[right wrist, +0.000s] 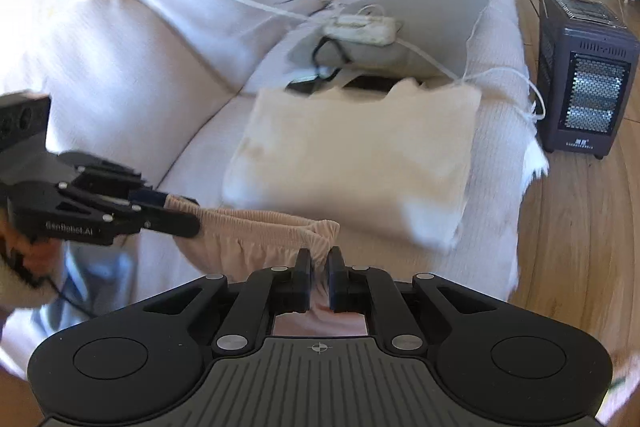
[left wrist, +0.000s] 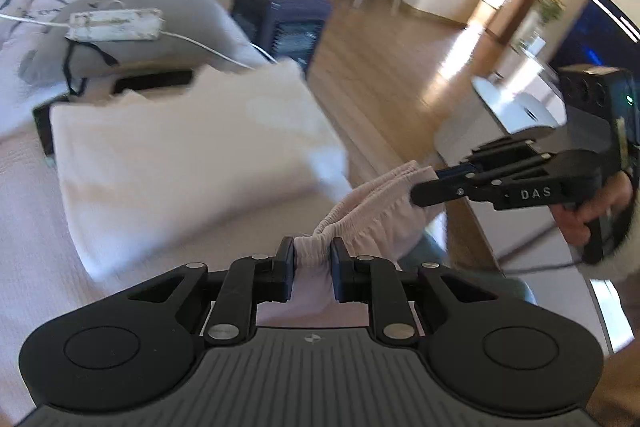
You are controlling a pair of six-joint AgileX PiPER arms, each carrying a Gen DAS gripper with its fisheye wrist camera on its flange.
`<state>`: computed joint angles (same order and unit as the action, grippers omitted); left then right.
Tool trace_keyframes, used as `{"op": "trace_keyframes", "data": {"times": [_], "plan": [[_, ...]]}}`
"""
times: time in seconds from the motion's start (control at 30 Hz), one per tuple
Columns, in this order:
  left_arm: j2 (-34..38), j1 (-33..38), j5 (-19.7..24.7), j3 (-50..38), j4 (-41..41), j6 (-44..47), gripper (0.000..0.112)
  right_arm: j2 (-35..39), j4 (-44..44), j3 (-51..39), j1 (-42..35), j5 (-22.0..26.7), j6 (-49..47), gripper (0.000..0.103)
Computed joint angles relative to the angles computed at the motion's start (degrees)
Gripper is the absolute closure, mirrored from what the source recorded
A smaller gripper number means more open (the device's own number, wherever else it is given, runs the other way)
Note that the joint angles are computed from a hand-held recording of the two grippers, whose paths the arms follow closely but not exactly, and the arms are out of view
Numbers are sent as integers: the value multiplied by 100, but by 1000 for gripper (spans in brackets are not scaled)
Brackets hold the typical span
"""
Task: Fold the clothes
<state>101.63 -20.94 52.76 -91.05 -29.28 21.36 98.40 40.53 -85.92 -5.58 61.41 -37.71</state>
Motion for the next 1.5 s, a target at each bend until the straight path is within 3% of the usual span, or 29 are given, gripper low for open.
{"op": "trace_keyframes", "data": {"times": [0.2, 0.43, 0.5, 0.57, 0.6, 0.67, 0.7, 0.87, 1.0, 1.2, 1.5], "plan": [[-1021, -568, -948, 2117, 145, 65, 95, -1064, 89, 2053, -112, -344, -364, 95], [-816, -943, -1819, 3456, 592, -628, 88, -903, -516, 3255, 384, -1306, -49, 91], [-792, -947, -1829, 3570, 739, -807, 77, -842, -774, 3322, 512, -1385, 143, 88], [-901, -911, -1793, 3662, 842, -879, 77, -867, -1032, 3314, 631, -1419, 342, 86], [-981, -895, -1763, 3710, 898, -894, 75, -899, -1080, 3288, 628, -1406, 353, 82], [-1163, -866, -1658, 3796, 1076, -995, 61, -1040, -1214, 3291, 583, -1372, 431, 70], [-1286, -830, -1620, 3865, 1190, -1063, 59, -1155, -1217, 3372, 498, -1387, 410, 64], [-1634, -389, -1682, 3989, 1108, -1230, 48, -1526, -864, 3706, -173, -1382, 104, 57], [-1389, -364, -1925, 3684, 992, -1415, 37, -1393, -580, 3551, -547, -1333, 84, 48], [-498, -531, -2287, 3117, 843, -1414, 36, -899, -389, 3172, -333, -1622, 196, 43], [359, -684, -2208, 2684, 563, -1251, 34, -59, -515, 2581, -5, -1845, 339, 29]]}}
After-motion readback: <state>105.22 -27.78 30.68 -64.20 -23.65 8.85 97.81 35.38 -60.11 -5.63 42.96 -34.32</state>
